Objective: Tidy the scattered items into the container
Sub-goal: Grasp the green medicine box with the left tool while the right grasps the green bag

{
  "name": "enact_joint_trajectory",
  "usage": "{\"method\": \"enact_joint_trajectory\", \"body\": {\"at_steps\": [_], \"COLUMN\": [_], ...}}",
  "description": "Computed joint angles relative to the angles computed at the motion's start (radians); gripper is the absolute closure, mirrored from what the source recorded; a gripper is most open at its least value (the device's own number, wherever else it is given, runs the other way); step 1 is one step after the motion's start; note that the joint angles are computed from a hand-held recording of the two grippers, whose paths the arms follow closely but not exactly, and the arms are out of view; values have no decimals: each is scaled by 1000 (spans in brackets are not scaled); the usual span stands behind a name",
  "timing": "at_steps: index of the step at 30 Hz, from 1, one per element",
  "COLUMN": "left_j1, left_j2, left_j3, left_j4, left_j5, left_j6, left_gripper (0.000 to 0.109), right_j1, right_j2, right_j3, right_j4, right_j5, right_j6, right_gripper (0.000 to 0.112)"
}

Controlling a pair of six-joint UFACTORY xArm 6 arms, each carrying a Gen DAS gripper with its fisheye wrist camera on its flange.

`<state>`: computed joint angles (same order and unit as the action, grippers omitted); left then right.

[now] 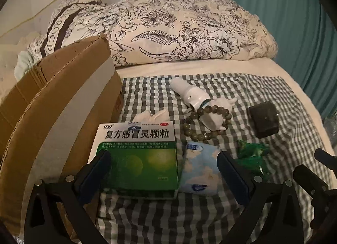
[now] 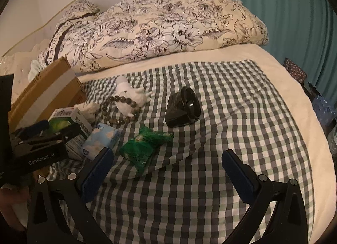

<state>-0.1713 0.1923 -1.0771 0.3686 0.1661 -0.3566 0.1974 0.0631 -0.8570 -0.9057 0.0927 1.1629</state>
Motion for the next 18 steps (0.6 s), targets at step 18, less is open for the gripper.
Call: {"method": "enact_joint_trajectory", "body": {"at_steps": [18], "left_j1": [22], "left_j2": [157], "left_j3": [-207], "left_j4": [479], "left_j5": [159], "left_j6": [-337], "left_gripper": [6], "right_j1": [57], "right_j2": [205], "right_j3": [-176], "right_j4": [152], "right_j5": [41], "right_j6": [-186], "right_gripper": [10]}}
